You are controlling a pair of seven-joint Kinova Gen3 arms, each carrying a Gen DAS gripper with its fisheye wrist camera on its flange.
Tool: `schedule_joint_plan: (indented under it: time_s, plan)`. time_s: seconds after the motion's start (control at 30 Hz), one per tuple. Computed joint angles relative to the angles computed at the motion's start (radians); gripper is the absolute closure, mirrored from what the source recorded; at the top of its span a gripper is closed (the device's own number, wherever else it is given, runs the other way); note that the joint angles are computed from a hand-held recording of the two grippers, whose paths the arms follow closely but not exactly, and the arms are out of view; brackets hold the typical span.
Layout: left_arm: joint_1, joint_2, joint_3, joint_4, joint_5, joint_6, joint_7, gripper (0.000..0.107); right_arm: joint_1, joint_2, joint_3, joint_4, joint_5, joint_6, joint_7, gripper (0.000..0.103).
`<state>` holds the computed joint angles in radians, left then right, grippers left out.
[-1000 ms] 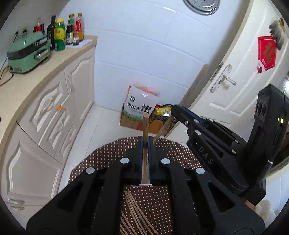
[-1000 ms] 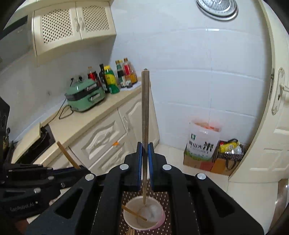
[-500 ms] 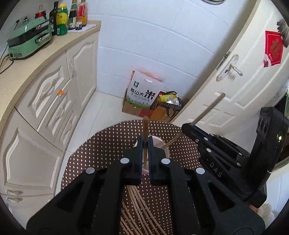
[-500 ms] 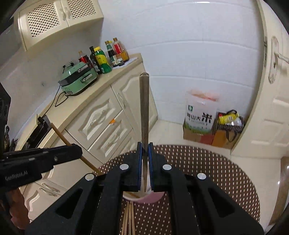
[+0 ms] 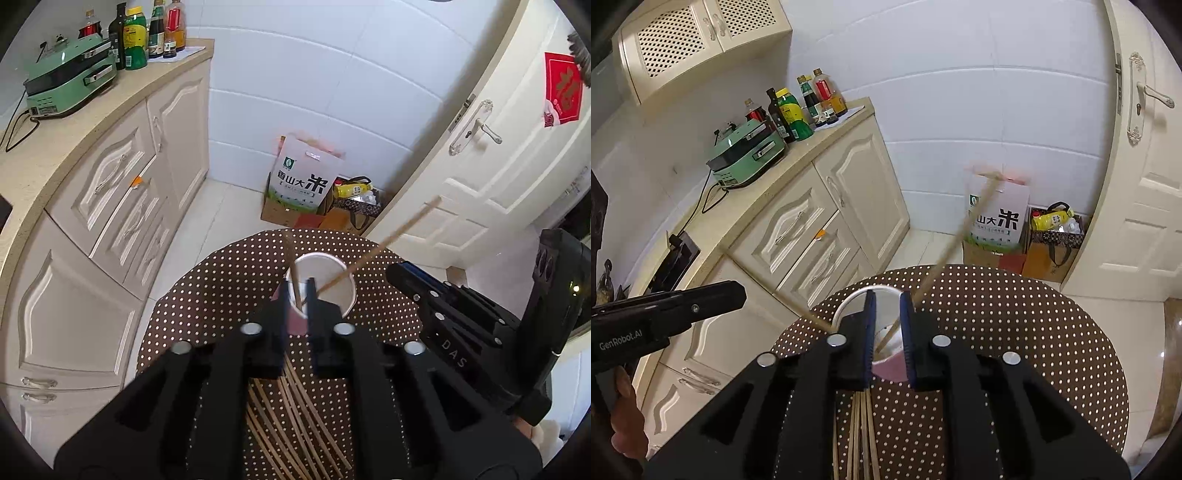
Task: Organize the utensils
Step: 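Open the left tool to drop its chopstick into the cup while the right tool releases its own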
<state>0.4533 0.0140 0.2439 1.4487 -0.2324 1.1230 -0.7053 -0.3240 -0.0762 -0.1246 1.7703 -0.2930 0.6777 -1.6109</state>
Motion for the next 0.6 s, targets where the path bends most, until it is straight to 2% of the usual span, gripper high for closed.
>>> schedule_joint_plan:
  time_s: [0.07,0.2,0.43,0.6]
  plan:
    - [0.005,-0.023,0.005,0.023,-0.021,-0.009,0.035,0.056,-0.001,-0.014,-0.002,0.009,0.005,0.004,-0.003,0.086]
    - [0.001,-0.057,0.023,0.058,-0.032,-0.008,0.056,0.055,-0.005,-0.046,-0.005,0.033,0.012,0.017,-0.016,0.083]
    - [-0.035,-0.129,0.049,0.147,-0.002,-0.001,0.096,0.055,-0.020,-0.090,-0.008,0.077,0.015,0.048,-0.021,0.082]
    - [-0.056,-0.145,0.058,0.225,0.043,0.000,0.119,0.055,-0.027,-0.104,-0.010,0.115,0.012,0.073,-0.027,0.081]
